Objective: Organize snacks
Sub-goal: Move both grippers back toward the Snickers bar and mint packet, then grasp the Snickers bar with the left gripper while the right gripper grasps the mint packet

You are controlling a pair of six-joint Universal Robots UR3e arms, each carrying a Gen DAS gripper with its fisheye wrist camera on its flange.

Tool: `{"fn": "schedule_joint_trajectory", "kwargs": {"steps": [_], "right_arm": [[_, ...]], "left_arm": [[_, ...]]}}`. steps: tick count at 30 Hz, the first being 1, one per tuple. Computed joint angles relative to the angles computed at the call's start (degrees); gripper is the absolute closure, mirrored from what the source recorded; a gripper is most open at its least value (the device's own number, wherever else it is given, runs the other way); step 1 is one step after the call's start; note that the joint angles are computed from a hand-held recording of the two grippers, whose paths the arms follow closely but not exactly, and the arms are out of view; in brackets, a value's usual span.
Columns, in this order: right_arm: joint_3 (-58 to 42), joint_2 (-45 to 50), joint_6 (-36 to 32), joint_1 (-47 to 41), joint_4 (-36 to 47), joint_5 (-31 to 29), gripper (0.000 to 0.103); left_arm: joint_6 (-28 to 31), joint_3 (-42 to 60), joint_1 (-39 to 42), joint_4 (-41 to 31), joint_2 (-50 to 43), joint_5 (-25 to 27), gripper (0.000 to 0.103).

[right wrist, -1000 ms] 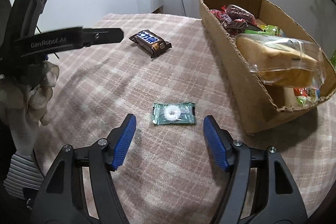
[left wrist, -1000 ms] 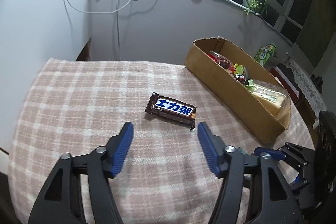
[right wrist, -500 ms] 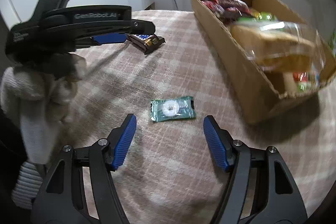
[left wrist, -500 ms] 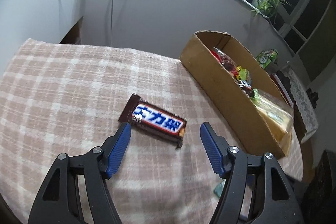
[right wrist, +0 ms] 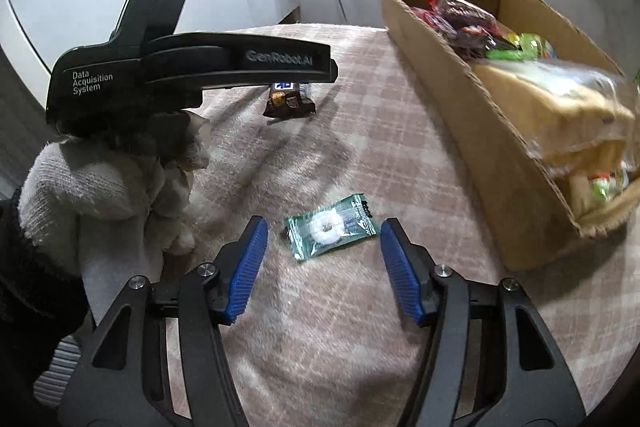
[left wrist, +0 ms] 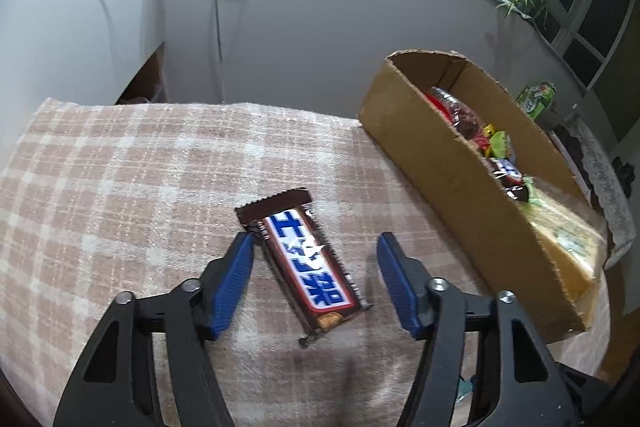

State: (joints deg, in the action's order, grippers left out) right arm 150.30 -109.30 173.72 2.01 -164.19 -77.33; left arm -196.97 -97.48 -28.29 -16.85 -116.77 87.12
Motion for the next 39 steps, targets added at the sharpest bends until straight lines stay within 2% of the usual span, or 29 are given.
{"fn": "schedule_joint_trajectory", "kwargs": {"steps": [4, 6, 7, 9, 11, 16, 22, 27, 31, 35, 37, 39], "right_arm": [[-2.75, 7.89, 0.44, 8.41, -6.56, -8.75, 0.035], [-3.27, 8.69, 0.36, 8.96, -7.02, -9.48, 0.04], [-3.6, 9.03, 0.14, 9.19, -7.16, -9.89, 0.043], [-3.88, 9.03, -1.13, 8.31, -6.82, -9.21, 0.057], [-3.81, 8.06, -2.49, 6.87, -5.49, -7.73, 0.058], [-3.33, 7.7, -4.44, 5.21, -5.4, -6.26, 0.059], [-0.56, 2.4, -5.92, 0.49, -2.71, -1.7, 0.06], [0.95, -2.26, -6.49, -0.86, -0.64, -0.72, 0.06], [1.93, -9.63, -7.69, -3.39, 5.16, 1.4, 0.06], [2.02, -20.91, -9.78, -6.78, 15.62, 3.78, 0.06], [1.57, -29.02, -12.15, -10.12, 24.05, 5.93, 0.06], [0.83, -32.21, -14.18, -13.14, 28.0, 7.91, 0.06]], "left_arm": [[1.39, -0.99, 0.26, 0.88, 0.27, 0.66, 0.057], [1.9, -1.62, 0.91, 1.25, 0.6, 0.18, 0.066], [2.0, -1.86, 1.25, 1.47, 0.68, -0.13, 0.068], [2.48, -2.77, 2.18, 2.13, 1.09, -1.1, 0.073], [2.79, -3.47, 2.57, 2.68, 1.33, -1.52, 0.076], [3.48, -5.21, 3.51, 3.83, 2.14, -2.82, 0.076], [3.28, -7.27, 4.17, 5.06, 3.57, -3.61, 0.076], [3.51, -10.15, 4.72, 6.09, 6.03, -3.73, 0.076], [3.56, -11.91, 4.47, 6.71, 7.94, -3.31, 0.076], [3.85, -13.03, 3.43, 6.91, 10.05, -2.46, 0.076], [3.95, -13.03, 2.53, 6.69, 11.05, -1.7, 0.076], [3.91, -13.23, 2.06, 6.67, 12.0, -1.55, 0.076]]}}
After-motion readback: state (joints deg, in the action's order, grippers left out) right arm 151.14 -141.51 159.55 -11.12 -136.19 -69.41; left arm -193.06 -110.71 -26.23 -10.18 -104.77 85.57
